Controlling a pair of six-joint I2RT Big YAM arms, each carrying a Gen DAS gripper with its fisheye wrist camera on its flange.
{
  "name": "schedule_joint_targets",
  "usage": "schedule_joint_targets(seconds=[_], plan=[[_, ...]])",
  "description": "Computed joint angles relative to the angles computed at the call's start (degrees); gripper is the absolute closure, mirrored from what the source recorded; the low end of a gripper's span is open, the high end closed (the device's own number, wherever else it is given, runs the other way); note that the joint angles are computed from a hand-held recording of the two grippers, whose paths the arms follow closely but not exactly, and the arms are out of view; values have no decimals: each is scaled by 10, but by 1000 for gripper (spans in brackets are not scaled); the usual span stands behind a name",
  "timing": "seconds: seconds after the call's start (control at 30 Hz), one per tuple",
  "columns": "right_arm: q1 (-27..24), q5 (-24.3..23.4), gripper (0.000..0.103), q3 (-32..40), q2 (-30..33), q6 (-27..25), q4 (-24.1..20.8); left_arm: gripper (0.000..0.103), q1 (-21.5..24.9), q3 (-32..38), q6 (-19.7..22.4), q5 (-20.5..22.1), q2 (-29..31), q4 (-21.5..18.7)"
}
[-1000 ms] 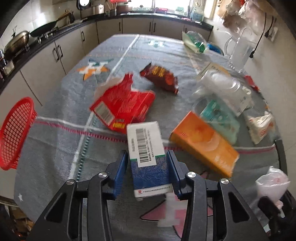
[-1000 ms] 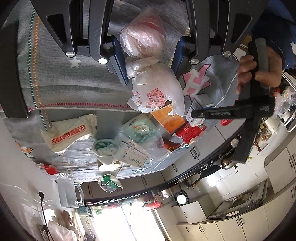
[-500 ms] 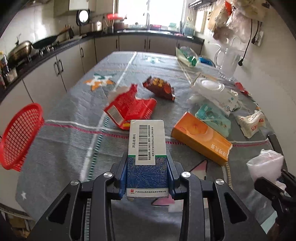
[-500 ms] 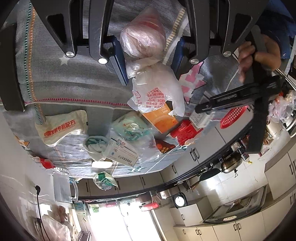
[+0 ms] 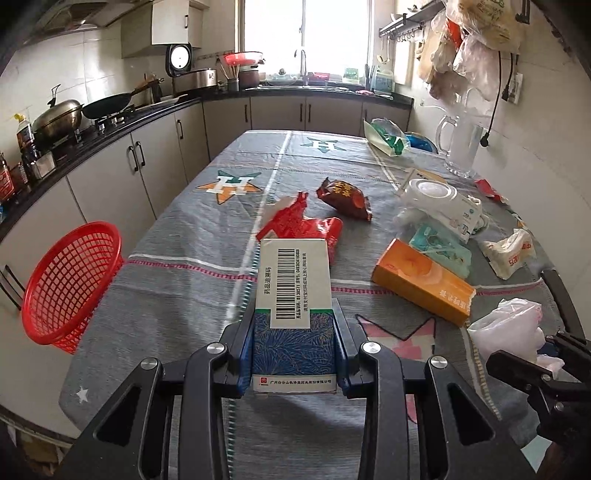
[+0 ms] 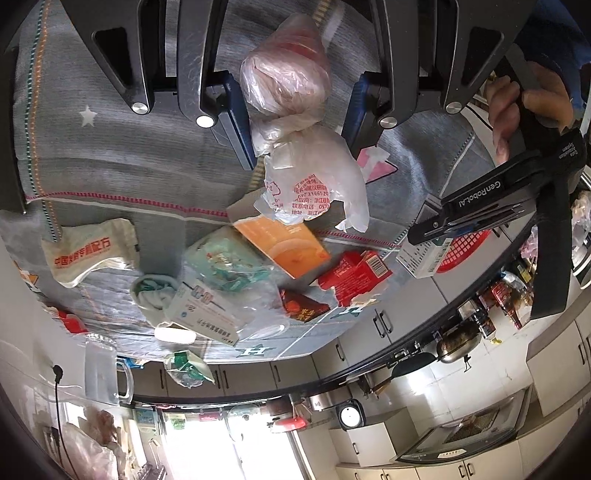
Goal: Collect trash
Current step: 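Carry the bag bundle and medicine box with both tools over the red basket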
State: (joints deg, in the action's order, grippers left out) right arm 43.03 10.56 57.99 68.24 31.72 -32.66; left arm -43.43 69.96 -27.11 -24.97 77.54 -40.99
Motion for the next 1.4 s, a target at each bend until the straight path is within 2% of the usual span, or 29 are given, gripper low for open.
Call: schedule_joint_targets(seconds=[0.47,0.93,1.23,1.4], plan=[[12,-11,53,74,68,-19,-20,70,29,-34,1,-16,-39,16],[36,-16,53,183,151,-51,-54,70,91,-78,-7,-3,-91,30],[48,-25,53,262,209,-69,-90,70,147,-108,-9,13,-134,40],[57,-31,53,324,248,-83,-115,70,199,-129,-7,17,-166,45]])
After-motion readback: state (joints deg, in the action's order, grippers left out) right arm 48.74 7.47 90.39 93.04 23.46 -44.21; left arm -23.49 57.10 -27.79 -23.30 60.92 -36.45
